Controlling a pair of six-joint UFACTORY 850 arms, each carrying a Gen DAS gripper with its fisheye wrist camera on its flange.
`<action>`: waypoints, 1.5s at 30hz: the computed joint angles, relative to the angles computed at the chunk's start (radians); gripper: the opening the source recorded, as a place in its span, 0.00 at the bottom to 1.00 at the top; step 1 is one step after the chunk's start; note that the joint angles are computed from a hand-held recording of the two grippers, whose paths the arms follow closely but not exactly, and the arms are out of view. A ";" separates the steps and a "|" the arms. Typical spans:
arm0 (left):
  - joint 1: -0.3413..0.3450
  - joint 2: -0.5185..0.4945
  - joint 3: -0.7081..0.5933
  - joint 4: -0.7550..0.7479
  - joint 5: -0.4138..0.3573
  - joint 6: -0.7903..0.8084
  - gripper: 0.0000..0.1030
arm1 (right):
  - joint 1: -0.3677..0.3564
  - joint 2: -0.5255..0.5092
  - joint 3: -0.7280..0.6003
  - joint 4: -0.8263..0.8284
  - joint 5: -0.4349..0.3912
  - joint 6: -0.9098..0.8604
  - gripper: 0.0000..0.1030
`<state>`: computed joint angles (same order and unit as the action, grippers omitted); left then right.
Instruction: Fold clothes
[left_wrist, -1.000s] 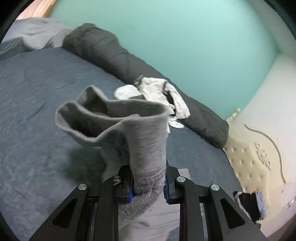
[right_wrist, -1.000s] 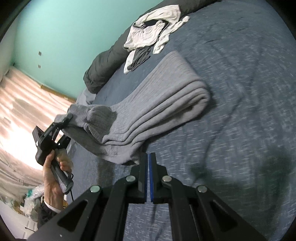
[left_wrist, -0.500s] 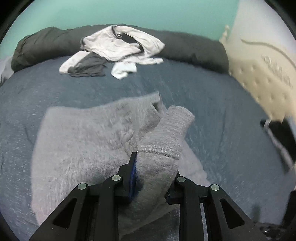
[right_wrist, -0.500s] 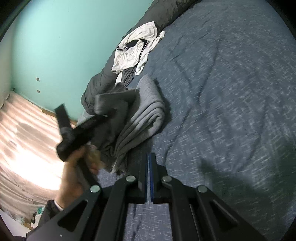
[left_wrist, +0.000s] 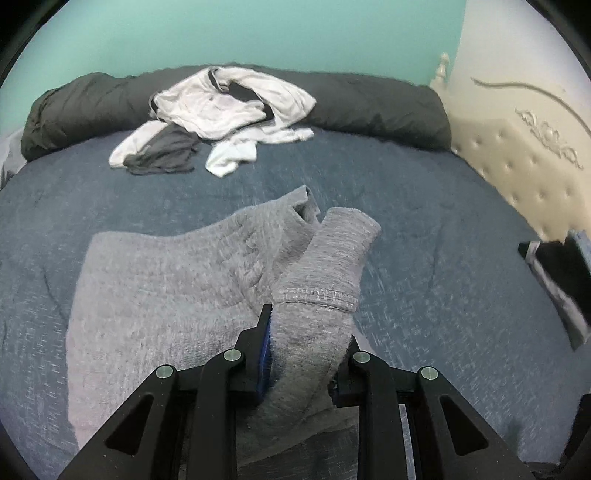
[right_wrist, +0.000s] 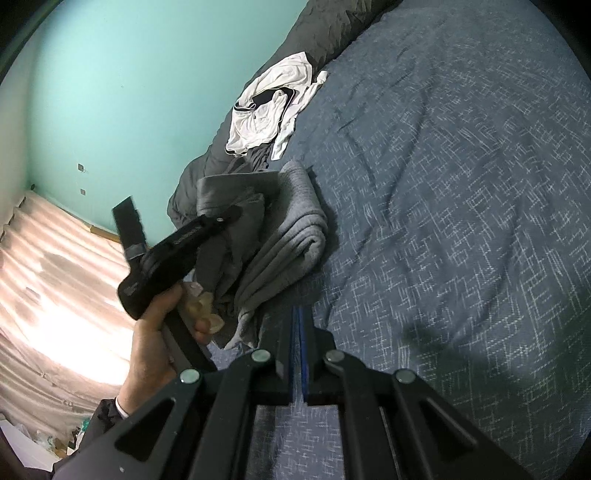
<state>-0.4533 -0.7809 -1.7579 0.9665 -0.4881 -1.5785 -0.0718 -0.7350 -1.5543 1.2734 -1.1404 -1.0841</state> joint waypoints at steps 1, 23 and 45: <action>0.000 -0.012 -0.009 -0.025 0.004 0.032 0.24 | 0.001 0.001 0.000 -0.002 0.001 0.000 0.03; 0.046 0.338 0.472 0.376 0.101 -0.461 0.59 | 0.057 -0.007 -0.090 -0.061 0.054 0.005 0.03; 0.078 0.292 0.545 0.357 0.168 -0.445 0.60 | 0.272 -0.282 -0.536 -0.354 0.218 0.159 0.00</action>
<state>-0.3757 -0.4887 -1.2129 1.3240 -0.3206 -2.0230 0.2001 -1.0173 -2.0902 0.9193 -0.9226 -0.9254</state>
